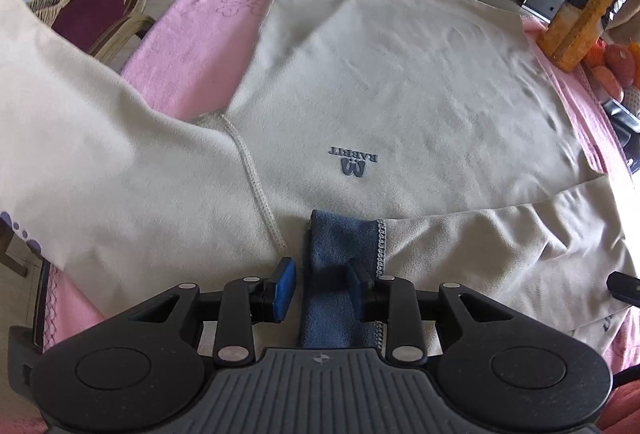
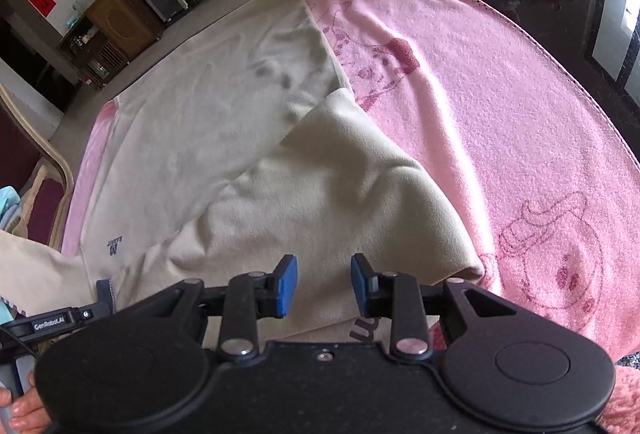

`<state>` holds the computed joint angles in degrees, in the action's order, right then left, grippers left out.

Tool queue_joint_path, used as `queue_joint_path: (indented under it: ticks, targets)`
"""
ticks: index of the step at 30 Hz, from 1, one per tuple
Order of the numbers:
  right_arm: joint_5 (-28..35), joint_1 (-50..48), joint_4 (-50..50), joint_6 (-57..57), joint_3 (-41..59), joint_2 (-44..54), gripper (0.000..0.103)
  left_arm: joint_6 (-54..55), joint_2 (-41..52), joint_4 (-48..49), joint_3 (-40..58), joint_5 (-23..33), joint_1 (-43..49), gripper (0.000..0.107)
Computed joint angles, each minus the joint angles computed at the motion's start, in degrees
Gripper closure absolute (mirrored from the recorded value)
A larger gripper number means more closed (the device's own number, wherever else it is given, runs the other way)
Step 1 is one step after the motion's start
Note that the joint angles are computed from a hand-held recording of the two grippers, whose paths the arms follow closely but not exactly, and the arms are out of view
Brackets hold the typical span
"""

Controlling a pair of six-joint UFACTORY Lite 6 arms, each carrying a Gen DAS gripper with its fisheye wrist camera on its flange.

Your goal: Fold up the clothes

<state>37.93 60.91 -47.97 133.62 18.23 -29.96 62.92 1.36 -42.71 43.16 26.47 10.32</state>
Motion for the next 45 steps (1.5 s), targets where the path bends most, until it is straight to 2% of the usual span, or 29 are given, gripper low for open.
queue_joint_path:
  ticks: [3,4,5,6,8,11,14,18,22,23,24,25,26,28,30,32,33,36,37,41,45]
  targets:
    - [0.20,0.26,-0.16,0.62,-0.30,-0.26,0.073,4.83,-2.91,-3.01,-3.59,-3.51,-1.93,0.085]
    - [0.47,0.50,-0.55,1.37,-0.62,-0.77,0.073,8.92,-4.12,-6.11,-5.12,-4.16,-2.06,0.098]
    - [1.11,1.07,-1.33,2.75,-1.20,-1.79,0.073,12.16,-6.02,-8.96,-6.96,-5.50,-2.45,0.105]
    - [1.95,1.76,-2.20,4.28,-1.88,-3.05,0.073,15.50,-8.01,-11.98,-8.79,-6.84,-2.90,0.105]
    - [5.43,4.85,-4.88,9.27,-3.27,-5.97,0.073,25.74,-12.94,-20.82,-12.22,-5.87,-1.26,0.105]
    - [15.10,12.95,-8.28,18.03,-5.46,-11.12,0.068,34.11,-19.31,-27.67,-13.70,3.99,6.69,0.105]
    - [25.73,21.34,-8.20,24.57,-6.36,-13.43,0.065,33.87,-20.25,-28.69,-10.86,14.98,15.82,0.105]
    - [32.20,26.87,-6.34,29.16,-7.76,-15.98,0.062,28.71,-15.71,-26.46,-6.64,14.71,17.35,0.105]
    - [31.95,25.26,-3.78,27.13,-7.60,-16.00,0.062,22.30,-10.52,-21.72,-3.95,9.59,14.80,0.105]
    - [31.15,24.12,-3.16,25.77,-7.23,-15.29,0.062,22.15,-10.64,-21.49,-3.85,9.74,15.07,0.105]
    - [29.52,22.21,-2.10,23.36,-6.37,-13.59,0.068,22.12,-10.82,-21.35,-3.77,10.01,15.42,0.105]
    - [26.81,19.18,-0.93,19.40,-5.41,-11.68,0.088,22.10,-11.00,-21.21,-3.70,10.28,15.78,0.105]
    - [22.93,15.40,0.83,14.23,-4.19,-9.36,0.093,21.96,-10.97,-21.20,-3.57,10.31,15.82,0.105]
    - [14.72,8.73,3.55,5.75,-3.10,-5.12,0.094,21.57,-10.82,-20.74,-3.81,8.88,15.42,0.105]
    - [10.30,3.76,7.18,-1.35,-1.45,-0.26,0.094,19.73,-10.19,-19.67,-3.98,3.83,12.81,0.104]
    - [12.11,2.09,10.43,-4.89,1.10,4.75,0.094,14.89,-9.12,-15.20,-3.88,-1.69,9.69,0.104]
    - [12.89,1.93,11.21,-5.54,1.77,5.82,0.086,11.80,-7.98,-12.29,-3.69,-4.39,8.08,0.105]
    - [14.26,2.41,12.09,-5.51,2.35,6.01,0.085,3.67,-5.58,-4.29,-3.86,-11.80,4.15,0.107]
    - [14.58,3.00,11.63,-4.45,1.93,4.87,0.085,4.61,-5.36,-5.10,-3.81,-12.14,4.45,0.107]
    - [19.06,9.96,4.89,5.55,-0.81,-2.99,0.084,18.03,-8.12,-18.89,-4.35,-7.65,9.42,0.104]
    - [19.31,10.59,2.42,7.45,-0.22,-2.55,0.084,21.90,-10.11,-20.83,-4.79,0.37,13.08,0.104]
